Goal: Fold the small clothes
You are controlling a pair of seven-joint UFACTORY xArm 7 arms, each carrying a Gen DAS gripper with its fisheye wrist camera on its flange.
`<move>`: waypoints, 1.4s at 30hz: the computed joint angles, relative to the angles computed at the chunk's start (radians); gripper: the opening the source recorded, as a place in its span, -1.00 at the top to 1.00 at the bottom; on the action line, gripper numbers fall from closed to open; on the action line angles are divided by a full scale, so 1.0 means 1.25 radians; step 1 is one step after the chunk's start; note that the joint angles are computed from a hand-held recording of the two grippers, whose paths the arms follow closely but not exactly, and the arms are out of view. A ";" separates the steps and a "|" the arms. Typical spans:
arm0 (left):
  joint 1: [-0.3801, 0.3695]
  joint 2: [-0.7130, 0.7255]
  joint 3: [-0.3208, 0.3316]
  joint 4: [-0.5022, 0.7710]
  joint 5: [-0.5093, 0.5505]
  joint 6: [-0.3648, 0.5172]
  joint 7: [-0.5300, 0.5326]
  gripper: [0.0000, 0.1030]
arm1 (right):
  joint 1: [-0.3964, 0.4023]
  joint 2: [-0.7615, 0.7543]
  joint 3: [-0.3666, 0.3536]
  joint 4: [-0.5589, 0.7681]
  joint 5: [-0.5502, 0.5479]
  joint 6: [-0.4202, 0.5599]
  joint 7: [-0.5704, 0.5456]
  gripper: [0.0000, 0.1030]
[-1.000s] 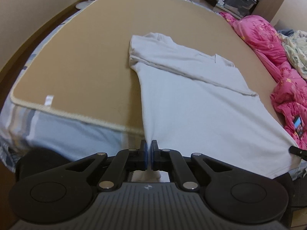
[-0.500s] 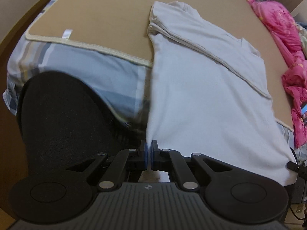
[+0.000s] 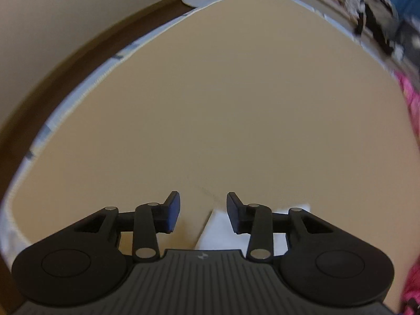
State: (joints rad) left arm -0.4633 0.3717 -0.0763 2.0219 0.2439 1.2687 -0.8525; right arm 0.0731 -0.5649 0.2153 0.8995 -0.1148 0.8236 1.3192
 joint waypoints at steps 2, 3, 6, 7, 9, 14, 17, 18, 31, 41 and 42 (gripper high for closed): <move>0.023 -0.059 -0.003 -0.125 -0.010 -0.080 0.020 -0.05 | 0.005 -0.039 -0.012 -0.062 -0.021 -0.095 -0.037 -0.40; 0.035 -0.093 -0.008 -0.194 -0.016 -0.122 0.036 -0.09 | 0.008 -0.062 -0.013 -0.095 -0.027 -0.131 -0.055 -0.40; 0.069 -0.184 -0.035 -0.375 -0.068 -0.227 0.131 -0.09 | 0.039 -0.096 -0.017 -0.166 -0.035 -0.181 -0.158 -0.32; 0.075 -0.212 -0.045 -0.427 -0.089 -0.256 0.165 -0.09 | 0.051 -0.091 -0.019 -0.176 -0.035 -0.182 -0.199 -0.21; 0.082 -0.272 -0.059 -0.527 -0.126 -0.311 0.226 -0.09 | 0.067 -0.062 -0.020 -0.177 -0.031 -0.186 -0.267 -0.12; 0.075 -0.367 -0.088 -0.671 -0.151 -0.398 0.321 -0.26 | 0.058 0.032 0.018 -0.139 -0.074 -0.225 -0.370 -0.10; 0.069 -0.363 -0.097 -0.679 -0.157 -0.411 0.378 -0.35 | 0.055 0.106 0.031 -0.090 -0.110 -0.207 -0.420 -0.10; 0.066 -0.349 -0.099 -0.669 -0.163 -0.412 0.399 -0.35 | 0.055 0.127 0.034 -0.077 -0.123 -0.202 -0.433 -0.10; 0.038 -0.370 -0.105 -0.638 -0.024 -0.363 0.310 0.89 | 0.060 0.002 0.058 -0.112 -0.179 -0.221 -0.334 0.90; 0.082 -0.287 -0.131 -0.483 0.061 -0.413 0.288 0.86 | -0.023 -0.153 0.065 -0.157 -0.079 -0.230 -0.231 0.91; 0.071 -0.226 -0.124 -0.421 0.090 -0.387 0.271 0.81 | -0.043 -0.117 0.067 -0.145 -0.077 -0.234 -0.221 0.91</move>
